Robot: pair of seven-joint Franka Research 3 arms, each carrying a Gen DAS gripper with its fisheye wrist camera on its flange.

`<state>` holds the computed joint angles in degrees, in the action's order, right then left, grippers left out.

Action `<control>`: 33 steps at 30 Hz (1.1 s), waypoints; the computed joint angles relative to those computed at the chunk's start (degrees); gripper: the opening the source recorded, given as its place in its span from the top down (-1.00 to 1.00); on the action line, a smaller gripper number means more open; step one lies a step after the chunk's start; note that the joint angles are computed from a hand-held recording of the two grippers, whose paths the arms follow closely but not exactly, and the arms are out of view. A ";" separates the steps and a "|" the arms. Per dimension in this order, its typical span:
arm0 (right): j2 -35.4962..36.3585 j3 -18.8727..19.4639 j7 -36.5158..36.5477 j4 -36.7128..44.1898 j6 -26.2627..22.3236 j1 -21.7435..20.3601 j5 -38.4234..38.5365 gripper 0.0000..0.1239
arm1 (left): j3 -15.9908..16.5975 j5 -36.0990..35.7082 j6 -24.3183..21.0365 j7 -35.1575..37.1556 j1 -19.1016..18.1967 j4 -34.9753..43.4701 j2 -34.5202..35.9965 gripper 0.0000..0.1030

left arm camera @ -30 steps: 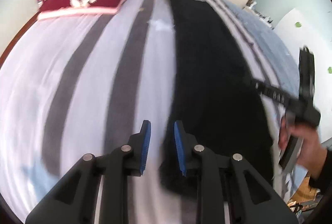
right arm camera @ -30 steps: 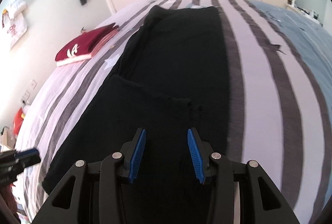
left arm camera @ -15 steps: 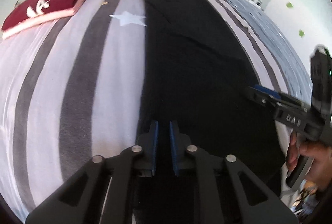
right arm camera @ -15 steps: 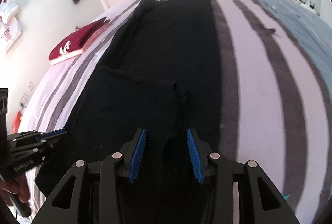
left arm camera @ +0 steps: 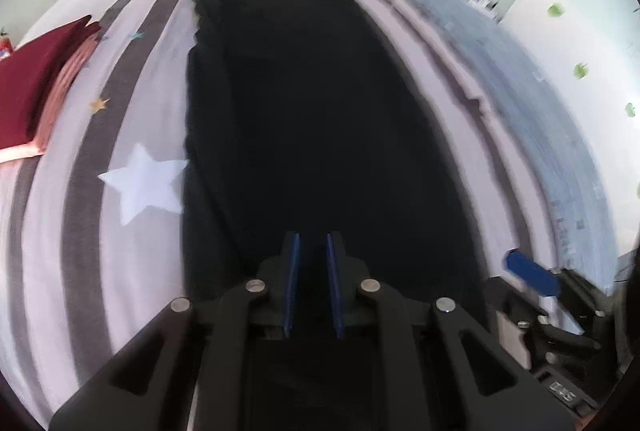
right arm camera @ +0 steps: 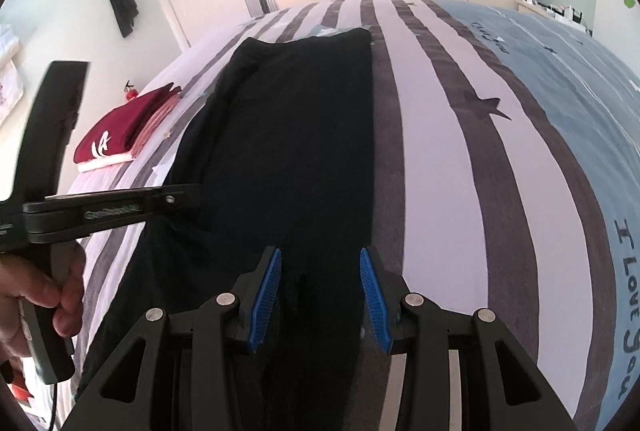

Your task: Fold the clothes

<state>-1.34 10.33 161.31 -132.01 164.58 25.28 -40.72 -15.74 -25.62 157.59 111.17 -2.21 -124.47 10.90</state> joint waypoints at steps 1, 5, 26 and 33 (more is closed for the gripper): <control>0.21 0.03 -0.01 0.16 -0.05 0.04 0.05 0.41 | 1.40 3.73 -0.84 -3.64 -1.03 0.31 0.44 0.78; 1.10 -0.17 -0.04 0.84 -0.25 0.54 0.21 0.41 | 4.27 15.03 2.82 -11.09 -2.66 -2.10 -0.19 0.96; 4.45 -2.79 -2.08 2.77 1.78 4.02 1.77 0.41 | -2.27 -20.78 2.99 19.34 8.29 -5.68 -6.17 0.94; 5.29 -3.20 -1.68 3.30 1.75 5.09 2.09 0.41 | 3.85 -0.02 1.49 5.64 1.30 -4.55 -1.55 0.95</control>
<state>3.95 7.13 159.63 -128.71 166.33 30.37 -38.63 -11.89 -25.63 159.09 116.81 -0.91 -129.02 9.35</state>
